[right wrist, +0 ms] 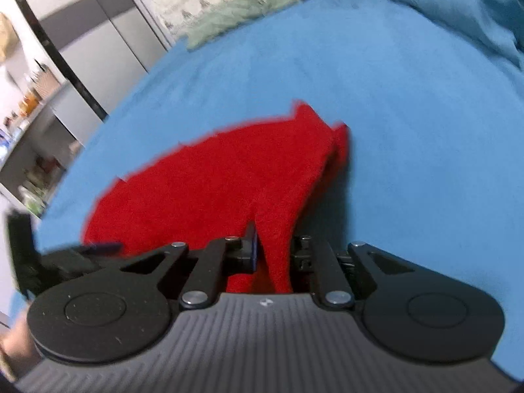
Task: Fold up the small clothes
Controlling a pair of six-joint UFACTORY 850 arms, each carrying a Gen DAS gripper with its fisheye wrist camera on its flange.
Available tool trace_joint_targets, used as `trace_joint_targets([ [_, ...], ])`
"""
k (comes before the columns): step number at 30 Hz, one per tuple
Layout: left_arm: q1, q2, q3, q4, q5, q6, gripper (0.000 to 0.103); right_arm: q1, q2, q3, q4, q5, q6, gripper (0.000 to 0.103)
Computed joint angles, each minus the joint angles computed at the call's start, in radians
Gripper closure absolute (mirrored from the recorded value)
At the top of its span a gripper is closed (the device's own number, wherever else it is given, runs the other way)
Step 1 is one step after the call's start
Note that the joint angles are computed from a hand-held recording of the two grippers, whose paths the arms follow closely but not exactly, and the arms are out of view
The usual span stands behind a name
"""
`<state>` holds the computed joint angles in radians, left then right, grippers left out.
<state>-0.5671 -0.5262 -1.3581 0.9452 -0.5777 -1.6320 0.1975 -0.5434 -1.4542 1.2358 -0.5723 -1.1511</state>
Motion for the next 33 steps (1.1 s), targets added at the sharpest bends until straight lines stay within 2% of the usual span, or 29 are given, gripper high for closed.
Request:
trace_joint_targets([
  [4,-0.005,0.116,0.121,0.125,0.006,-0.127,0.01,0.069,0.036,-0.058,0.011,-0.029,-0.018,0.076],
  [10,-0.033,0.347,0.386,0.241,-0.045,-0.282,0.009,0.263,0.004,-0.163,-0.064,-0.062,-0.079,0.077],
  [13,-0.042,0.436,0.518,0.274,-0.032,-0.395,0.008,0.386,-0.071,-0.221,-0.249,-0.045,-0.025,0.077],
  [16,-0.058,0.486,0.615,0.361,-0.012,-0.555,0.008,0.476,-0.159,-0.278,-0.508,-0.007,0.185,0.076],
  [18,-0.066,0.502,0.654,0.422,-0.002,-0.657,0.008,0.5,-0.172,-0.272,-0.553,0.039,0.201,0.067],
  [19,-0.065,0.507,0.661,0.444,0.006,-0.687,0.009,0.501,-0.163,-0.255,-0.519,0.059,0.153,0.054],
  [20,-0.062,0.512,0.665,0.464,0.012,-0.712,0.008,0.495,-0.155,-0.253,-0.482,0.04,0.11,0.038],
  [22,-0.059,0.526,0.672,0.535,0.005,-0.787,0.008,0.468,-0.129,-0.242,-0.363,0.008,-0.021,0.025],
  [24,-0.065,0.537,0.678,0.61,-0.006,-0.872,0.008,0.434,-0.065,-0.181,-0.218,0.008,-0.172,0.022],
  [27,-0.07,0.548,0.692,0.709,-0.016,-0.995,0.008,0.373,0.032,-0.079,-0.015,0.057,-0.351,0.008],
  [30,-0.068,0.558,0.706,0.762,-0.029,-1.073,0.009,0.322,0.116,0.052,0.152,0.156,-0.524,0.006],
  [33,-0.061,0.546,0.688,0.781,-0.035,-1.098,0.009,0.289,0.16,0.186,0.276,0.209,-0.638,0.007],
])
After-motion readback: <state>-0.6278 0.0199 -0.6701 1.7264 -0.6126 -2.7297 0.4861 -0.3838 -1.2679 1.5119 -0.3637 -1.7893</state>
